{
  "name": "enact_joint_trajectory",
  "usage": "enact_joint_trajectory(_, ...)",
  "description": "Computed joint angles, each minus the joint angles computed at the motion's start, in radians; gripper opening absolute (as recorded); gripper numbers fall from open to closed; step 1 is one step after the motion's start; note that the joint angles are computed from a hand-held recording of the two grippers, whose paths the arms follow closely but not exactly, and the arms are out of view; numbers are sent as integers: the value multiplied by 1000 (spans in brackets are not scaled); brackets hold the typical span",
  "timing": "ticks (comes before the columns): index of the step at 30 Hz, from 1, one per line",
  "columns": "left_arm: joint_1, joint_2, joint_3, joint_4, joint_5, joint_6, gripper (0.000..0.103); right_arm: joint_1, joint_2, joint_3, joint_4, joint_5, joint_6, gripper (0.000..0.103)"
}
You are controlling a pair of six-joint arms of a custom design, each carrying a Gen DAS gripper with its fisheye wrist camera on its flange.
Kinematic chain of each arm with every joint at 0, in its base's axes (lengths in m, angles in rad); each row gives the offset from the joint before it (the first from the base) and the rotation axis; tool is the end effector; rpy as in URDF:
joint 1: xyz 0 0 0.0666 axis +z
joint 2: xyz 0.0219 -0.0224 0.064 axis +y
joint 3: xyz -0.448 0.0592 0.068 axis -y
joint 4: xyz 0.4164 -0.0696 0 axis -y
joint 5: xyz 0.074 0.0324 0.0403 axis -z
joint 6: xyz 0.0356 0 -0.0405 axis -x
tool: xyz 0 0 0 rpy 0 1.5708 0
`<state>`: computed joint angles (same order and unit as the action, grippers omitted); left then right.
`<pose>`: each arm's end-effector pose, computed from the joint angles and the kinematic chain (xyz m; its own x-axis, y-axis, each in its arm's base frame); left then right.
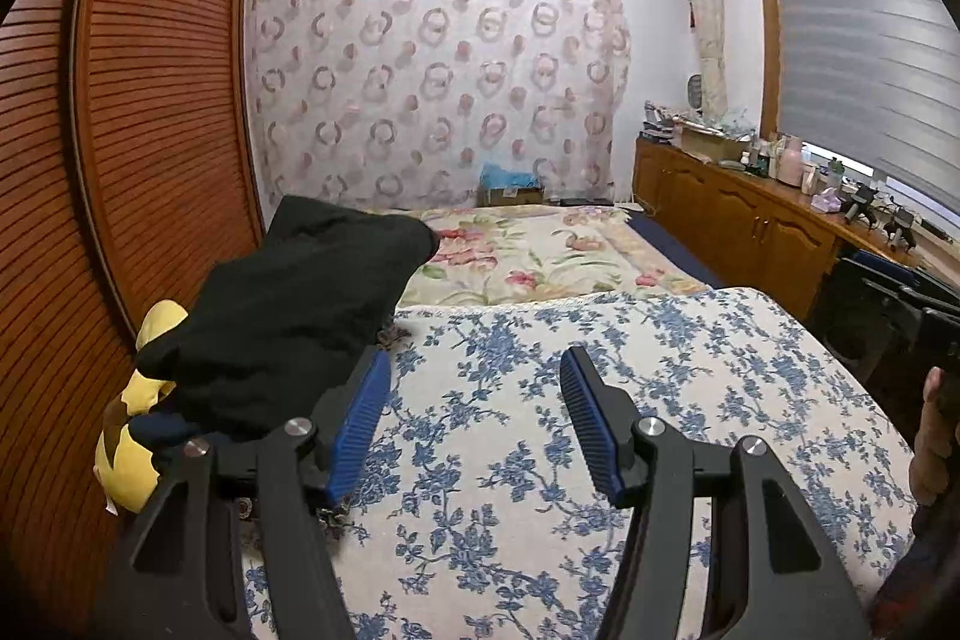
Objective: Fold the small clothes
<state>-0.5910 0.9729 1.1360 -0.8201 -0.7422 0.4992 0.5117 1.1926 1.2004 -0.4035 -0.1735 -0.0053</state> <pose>0.2756 -0.1564 0.5454 -0.4291 -0.1370 -0.8928 -0.2724 0.9620 -0.0166 0.3779 0.2188 0.5331 -0.3394 -0.1846 -0.9224 -0.6194 0.7818 0.0714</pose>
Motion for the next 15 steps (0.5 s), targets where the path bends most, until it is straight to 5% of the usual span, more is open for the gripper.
enact_joint_trajectory(15,-53,0,24,-11,-52,13,59,-34,-91,-64,11,34,-26,78)
